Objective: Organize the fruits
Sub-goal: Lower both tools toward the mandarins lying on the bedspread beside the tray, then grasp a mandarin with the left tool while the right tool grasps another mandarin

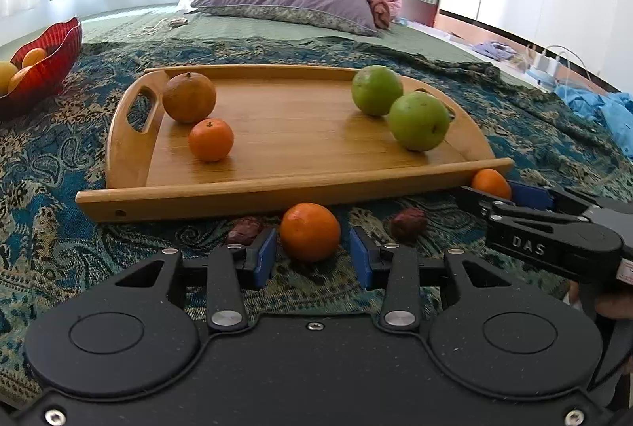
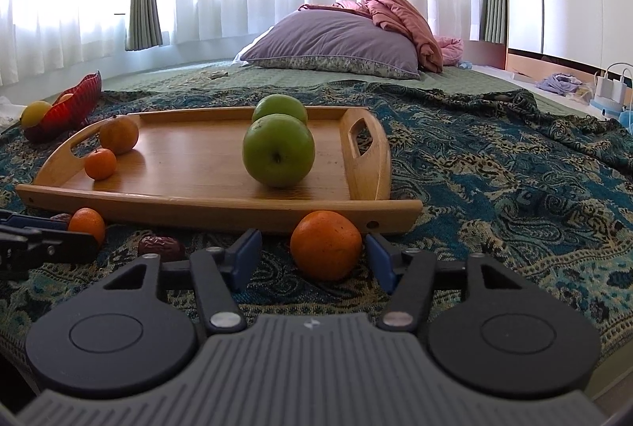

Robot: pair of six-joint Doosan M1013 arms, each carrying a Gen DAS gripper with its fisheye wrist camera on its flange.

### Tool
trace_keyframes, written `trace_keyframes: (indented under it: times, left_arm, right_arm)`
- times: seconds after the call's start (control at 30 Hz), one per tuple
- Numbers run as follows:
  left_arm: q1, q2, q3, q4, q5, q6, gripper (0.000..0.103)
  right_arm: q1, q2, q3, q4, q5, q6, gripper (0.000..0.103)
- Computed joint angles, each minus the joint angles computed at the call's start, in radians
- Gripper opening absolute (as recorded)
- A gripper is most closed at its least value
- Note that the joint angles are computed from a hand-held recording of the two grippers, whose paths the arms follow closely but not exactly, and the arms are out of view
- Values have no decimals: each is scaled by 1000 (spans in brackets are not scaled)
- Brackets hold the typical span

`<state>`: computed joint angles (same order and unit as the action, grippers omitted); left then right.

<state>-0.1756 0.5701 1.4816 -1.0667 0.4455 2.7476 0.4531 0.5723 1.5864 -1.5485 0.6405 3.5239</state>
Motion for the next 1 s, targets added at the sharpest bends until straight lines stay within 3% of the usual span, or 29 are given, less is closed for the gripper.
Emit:
trace_keyframes:
  times: [0.13,0.57,0.8,0.87,0.9,1.0]
  left_arm:
    - [-2,9,-12,21,-9,-43,39]
    - [-11,15,-11,4,-32,-17,39]
    - [-11,13,-4,-39,-37,48,31]
    - [-12,10,-1,-46,-40,58,31]
    - [-11,8,1,-52,-40,64,31]
    - [-11,1,7,-84,-40,100,31]
  right_arm:
    - [-3,5,-9,10,-3,3,67]
    - [-4,18,-24,20,8,0,65]
    - [-4,21,-26,25,20,4,55]
    - [-2,21,-26,27,32,0,50]
    - [-1,23,-28,33,44,-8,43]
    - [1,19,-25,31,54,-23,42]
